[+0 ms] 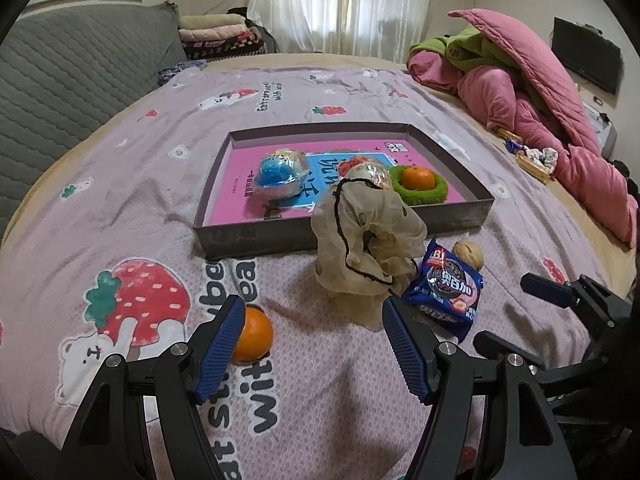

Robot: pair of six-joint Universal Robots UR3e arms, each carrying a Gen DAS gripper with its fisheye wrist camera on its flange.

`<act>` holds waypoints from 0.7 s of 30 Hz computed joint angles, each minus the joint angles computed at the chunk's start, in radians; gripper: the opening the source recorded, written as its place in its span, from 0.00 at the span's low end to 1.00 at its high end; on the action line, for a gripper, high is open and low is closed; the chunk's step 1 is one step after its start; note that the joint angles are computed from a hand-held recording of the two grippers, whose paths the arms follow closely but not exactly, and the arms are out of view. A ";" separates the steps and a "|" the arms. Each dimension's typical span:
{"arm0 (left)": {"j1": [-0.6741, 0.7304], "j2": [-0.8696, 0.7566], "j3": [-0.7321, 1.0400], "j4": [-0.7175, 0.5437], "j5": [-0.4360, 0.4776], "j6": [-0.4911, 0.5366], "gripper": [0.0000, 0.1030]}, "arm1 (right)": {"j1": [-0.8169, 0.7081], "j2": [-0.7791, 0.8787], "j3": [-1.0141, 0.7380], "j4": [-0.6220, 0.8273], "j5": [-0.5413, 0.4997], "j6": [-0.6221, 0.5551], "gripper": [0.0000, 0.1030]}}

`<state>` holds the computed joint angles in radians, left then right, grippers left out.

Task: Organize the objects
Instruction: 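Move left tool to the mesh bag while right tool moves to the snack packet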

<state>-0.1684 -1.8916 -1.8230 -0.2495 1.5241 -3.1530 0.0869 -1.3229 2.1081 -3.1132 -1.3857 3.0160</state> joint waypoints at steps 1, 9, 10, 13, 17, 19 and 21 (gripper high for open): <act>-0.002 -0.010 0.011 -0.001 0.002 -0.002 0.70 | 0.000 0.011 -0.011 0.009 0.000 -0.004 0.81; -0.009 -0.085 0.096 -0.022 0.012 -0.015 0.70 | -0.003 0.075 -0.077 0.056 0.000 -0.015 0.81; -0.009 -0.097 0.111 -0.034 0.011 -0.019 0.70 | -0.003 0.080 -0.083 0.058 -0.002 -0.017 0.81; -0.010 -0.121 0.140 -0.043 0.009 -0.022 0.70 | -0.002 0.085 -0.090 0.059 0.004 -0.021 0.81; -0.010 -0.140 0.170 -0.054 0.007 -0.026 0.70 | -0.004 0.094 -0.102 0.069 0.016 -0.021 0.81; -0.011 -0.151 0.188 -0.058 0.008 -0.026 0.70 | -0.007 0.101 -0.112 0.079 0.023 -0.019 0.81; -0.010 -0.160 0.201 -0.059 0.007 -0.025 0.70 | -0.006 0.108 -0.121 0.083 0.025 -0.019 0.81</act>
